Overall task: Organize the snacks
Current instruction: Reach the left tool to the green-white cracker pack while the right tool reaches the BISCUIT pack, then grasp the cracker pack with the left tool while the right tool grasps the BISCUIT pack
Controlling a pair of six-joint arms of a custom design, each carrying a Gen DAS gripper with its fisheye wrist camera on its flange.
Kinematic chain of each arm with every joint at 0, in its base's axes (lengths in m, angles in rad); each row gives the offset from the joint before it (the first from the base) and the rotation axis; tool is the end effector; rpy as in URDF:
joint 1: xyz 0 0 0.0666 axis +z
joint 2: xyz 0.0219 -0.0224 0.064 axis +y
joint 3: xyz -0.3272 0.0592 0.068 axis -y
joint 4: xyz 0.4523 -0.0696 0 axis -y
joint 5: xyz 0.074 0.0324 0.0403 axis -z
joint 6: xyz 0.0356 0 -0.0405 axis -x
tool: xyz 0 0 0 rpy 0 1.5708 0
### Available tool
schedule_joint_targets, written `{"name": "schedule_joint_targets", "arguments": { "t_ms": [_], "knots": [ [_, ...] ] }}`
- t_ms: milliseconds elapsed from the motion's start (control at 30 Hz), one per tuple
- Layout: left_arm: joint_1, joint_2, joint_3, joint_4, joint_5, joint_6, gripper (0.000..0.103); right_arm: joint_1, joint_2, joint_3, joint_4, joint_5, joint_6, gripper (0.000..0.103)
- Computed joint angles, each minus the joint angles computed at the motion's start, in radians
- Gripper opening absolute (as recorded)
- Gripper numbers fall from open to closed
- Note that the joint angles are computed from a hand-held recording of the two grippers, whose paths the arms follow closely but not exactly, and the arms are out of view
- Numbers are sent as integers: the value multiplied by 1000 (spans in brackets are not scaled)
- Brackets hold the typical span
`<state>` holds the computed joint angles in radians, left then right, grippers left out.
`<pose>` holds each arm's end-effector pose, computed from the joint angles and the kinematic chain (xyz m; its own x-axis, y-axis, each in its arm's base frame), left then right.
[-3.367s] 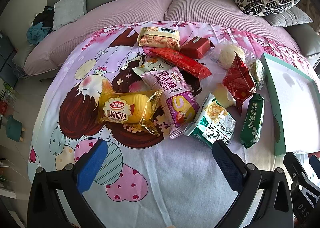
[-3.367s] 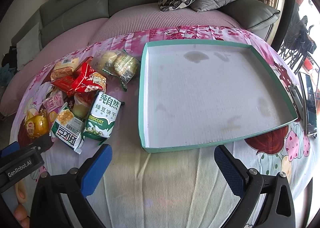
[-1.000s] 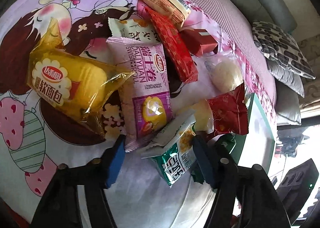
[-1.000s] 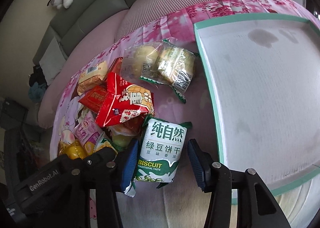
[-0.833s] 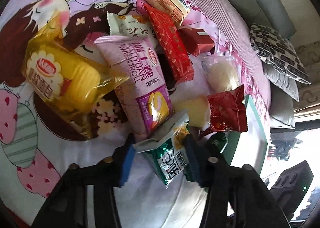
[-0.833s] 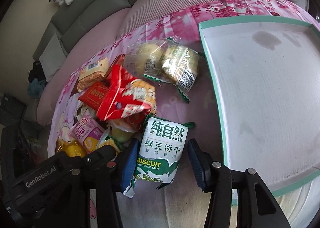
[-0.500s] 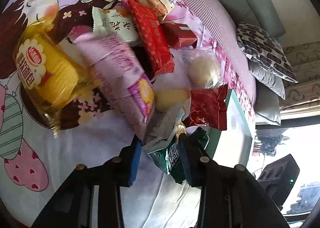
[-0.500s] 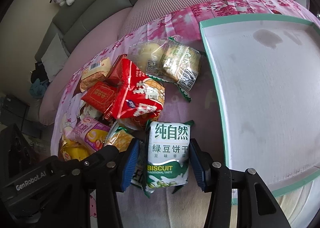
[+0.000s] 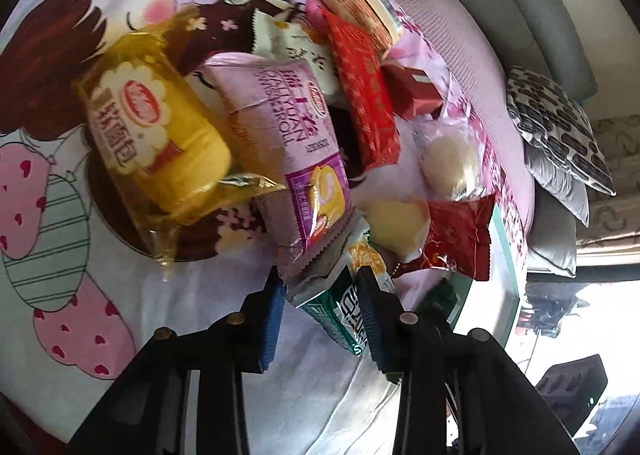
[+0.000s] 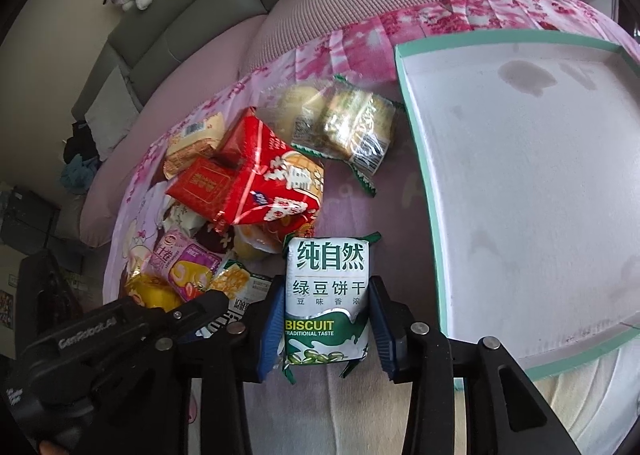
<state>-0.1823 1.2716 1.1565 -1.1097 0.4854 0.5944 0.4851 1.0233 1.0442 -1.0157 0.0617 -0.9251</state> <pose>0.4644 -0.1029 0.3121 -0.9434 -0.3298 -0.0352 -0.2563 0.7924 -0.5536 0.3739 0.1942 0.3629 -0.7944 0.4824 -0.3691 0.3304 0.8531 0.4039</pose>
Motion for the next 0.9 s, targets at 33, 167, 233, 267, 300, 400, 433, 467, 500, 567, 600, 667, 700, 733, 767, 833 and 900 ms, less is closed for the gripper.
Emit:
{"name": "schedule_joint_targets", "arguments": {
  "t_ms": [33,167,233,267,300,400,433,467,500,567,600,667,700,733,767,833,900],
  "knots": [
    [3,-4,-2,-6,-7,-5,37,1,-8,-1,0,6,2,42],
    [5,-7,5,-38,-51,-31,38,19,-27,15,-47,74,10,42],
    [-2,-8,6,-49,-67,-45,42,24,-26,27,-84,98,8,42],
    [-7,-9,7,-51,-71,-53,51,25,-30,29,-95,104,4,42],
    [-15,-5,13,-49,-74,-55,61,24,-34,28,-103,105,1,42],
    [-42,8,31,-31,-85,-58,74,23,-41,33,-120,110,2,42],
    [-54,16,40,-26,-106,-48,74,24,-46,33,-122,113,4,42],
    [-70,28,52,-25,-135,-36,75,25,-50,33,-122,114,7,42],
    [-82,40,63,-29,-156,-32,75,24,-57,30,-119,113,11,42],
    [-110,73,94,-45,-201,-36,75,24,-69,24,-112,110,9,42],
    [-123,85,105,-50,-221,-38,75,20,-75,20,-112,108,8,42],
    [-152,113,129,-64,-273,-48,77,18,-74,19,-114,107,0,42],
    [-162,121,137,-67,-290,-56,80,14,-77,16,-114,100,-3,42],
    [-171,130,144,-73,-306,-72,82,10,-81,12,-112,92,-5,42],
    [-185,143,156,-81,-327,-86,83,6,-85,8,-110,86,-8,42],
    [-203,153,163,-85,-362,-97,84,3,-90,5,-110,87,-11,42],
    [-208,159,167,-90,-369,-108,84,1,-96,2,-113,91,-14,42]
  ]
}}
